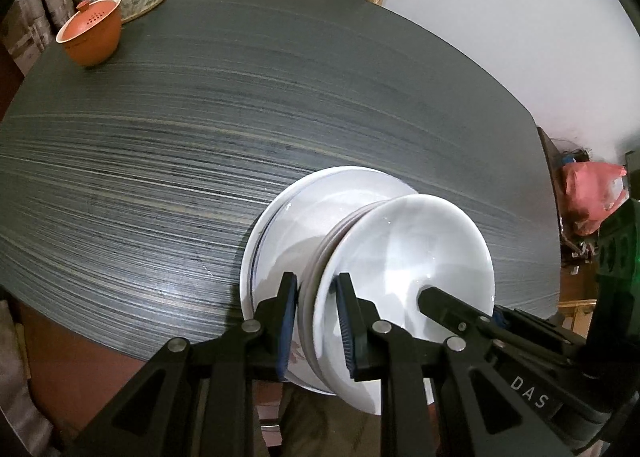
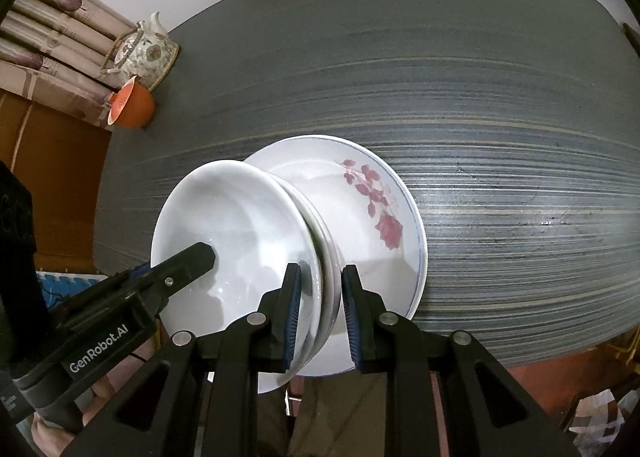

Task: Organize plates and bowls
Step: 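Carry the bowl stack with both tools over the flower-patterned plate stack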

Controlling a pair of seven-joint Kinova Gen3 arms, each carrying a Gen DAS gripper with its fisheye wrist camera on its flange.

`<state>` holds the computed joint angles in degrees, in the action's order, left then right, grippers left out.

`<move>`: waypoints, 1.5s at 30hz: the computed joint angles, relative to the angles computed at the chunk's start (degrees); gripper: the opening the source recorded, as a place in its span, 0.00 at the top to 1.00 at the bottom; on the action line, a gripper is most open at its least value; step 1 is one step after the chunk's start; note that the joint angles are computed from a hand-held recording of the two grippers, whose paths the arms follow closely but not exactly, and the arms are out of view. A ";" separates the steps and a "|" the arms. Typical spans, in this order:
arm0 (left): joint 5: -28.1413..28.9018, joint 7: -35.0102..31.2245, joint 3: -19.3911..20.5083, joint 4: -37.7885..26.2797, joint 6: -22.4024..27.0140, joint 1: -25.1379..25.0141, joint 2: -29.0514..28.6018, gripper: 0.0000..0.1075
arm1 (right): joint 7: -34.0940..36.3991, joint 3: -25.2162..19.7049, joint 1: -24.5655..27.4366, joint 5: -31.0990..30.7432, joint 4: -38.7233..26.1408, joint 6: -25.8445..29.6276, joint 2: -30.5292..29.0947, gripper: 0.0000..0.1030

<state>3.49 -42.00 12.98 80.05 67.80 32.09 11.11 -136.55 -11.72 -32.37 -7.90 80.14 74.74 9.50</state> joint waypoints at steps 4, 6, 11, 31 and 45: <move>0.06 0.14 0.00 -0.14 -0.18 0.27 0.86 0.82 | 0.08 0.06 0.06 -0.35 -0.04 -0.20 0.71 0.80; -0.19 0.42 -0.07 -0.33 -0.36 0.53 1.32 0.82 | 0.14 0.13 0.17 -0.63 0.26 -0.37 0.75 0.80; -0.76 0.24 -0.24 -0.29 -0.64 0.87 1.67 0.82 | 0.28 0.22 0.19 -0.66 0.10 -0.73 1.22 0.80; -4.51 2.60 -0.06 0.54 -2.35 3.51 1.57 0.81 | -0.77 0.05 -1.32 1.88 -0.34 -0.71 1.43 0.80; -6.62 4.24 0.19 1.24 -3.23 4.77 1.38 0.80 | -2.76 -0.29 -3.22 4.53 -0.12 -1.50 1.24 0.75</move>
<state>-3.13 -37.77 13.17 81.30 64.57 36.86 12.49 -139.31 -12.01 -35.59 -3.36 80.02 73.23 10.73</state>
